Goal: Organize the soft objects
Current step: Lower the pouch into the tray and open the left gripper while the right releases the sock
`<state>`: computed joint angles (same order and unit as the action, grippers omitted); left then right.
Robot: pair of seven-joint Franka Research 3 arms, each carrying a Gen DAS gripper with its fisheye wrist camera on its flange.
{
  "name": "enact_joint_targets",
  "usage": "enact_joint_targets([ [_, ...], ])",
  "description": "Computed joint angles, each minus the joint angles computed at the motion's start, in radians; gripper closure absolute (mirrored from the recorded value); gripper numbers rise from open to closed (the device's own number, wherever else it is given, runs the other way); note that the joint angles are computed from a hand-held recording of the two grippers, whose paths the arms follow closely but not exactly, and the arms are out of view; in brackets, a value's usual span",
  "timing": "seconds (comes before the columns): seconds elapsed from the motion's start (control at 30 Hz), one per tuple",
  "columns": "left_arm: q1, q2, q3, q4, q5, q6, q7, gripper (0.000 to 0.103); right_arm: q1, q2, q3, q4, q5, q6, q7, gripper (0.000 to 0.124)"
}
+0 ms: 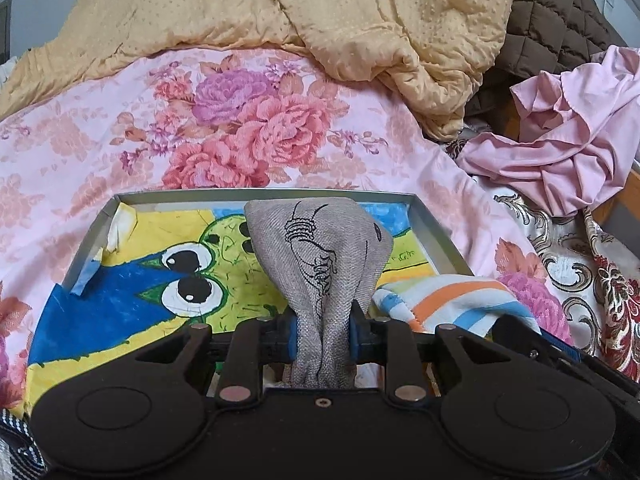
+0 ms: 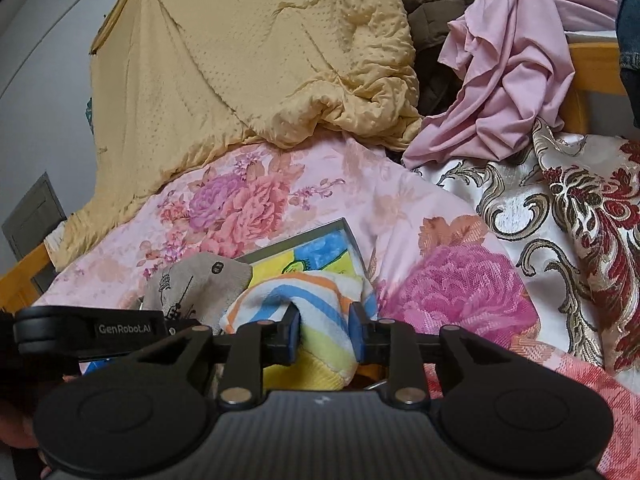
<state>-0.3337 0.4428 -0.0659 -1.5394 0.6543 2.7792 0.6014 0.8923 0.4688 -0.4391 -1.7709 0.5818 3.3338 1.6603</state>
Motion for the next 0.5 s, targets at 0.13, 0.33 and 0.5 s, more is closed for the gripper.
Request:
enact_joint_targets([
  [0.13, 0.003, -0.011, -0.003, -0.014, -0.005, 0.007, 0.002, 0.074, 0.051, 0.007, -0.058, -0.002, 0.002, -0.01, 0.003, 0.09],
  [0.33, 0.003, -0.038, -0.005, -0.034, 0.002, -0.015, -0.015, 0.065, 0.092, 0.01, -0.105, -0.011, -0.013, -0.017, 0.012, 0.082],
  [0.5, 0.002, -0.061, -0.006, -0.051, 0.022, -0.025, -0.022, 0.057, 0.121, -0.002, -0.137, -0.031, -0.017, -0.01, 0.014, 0.07],
])
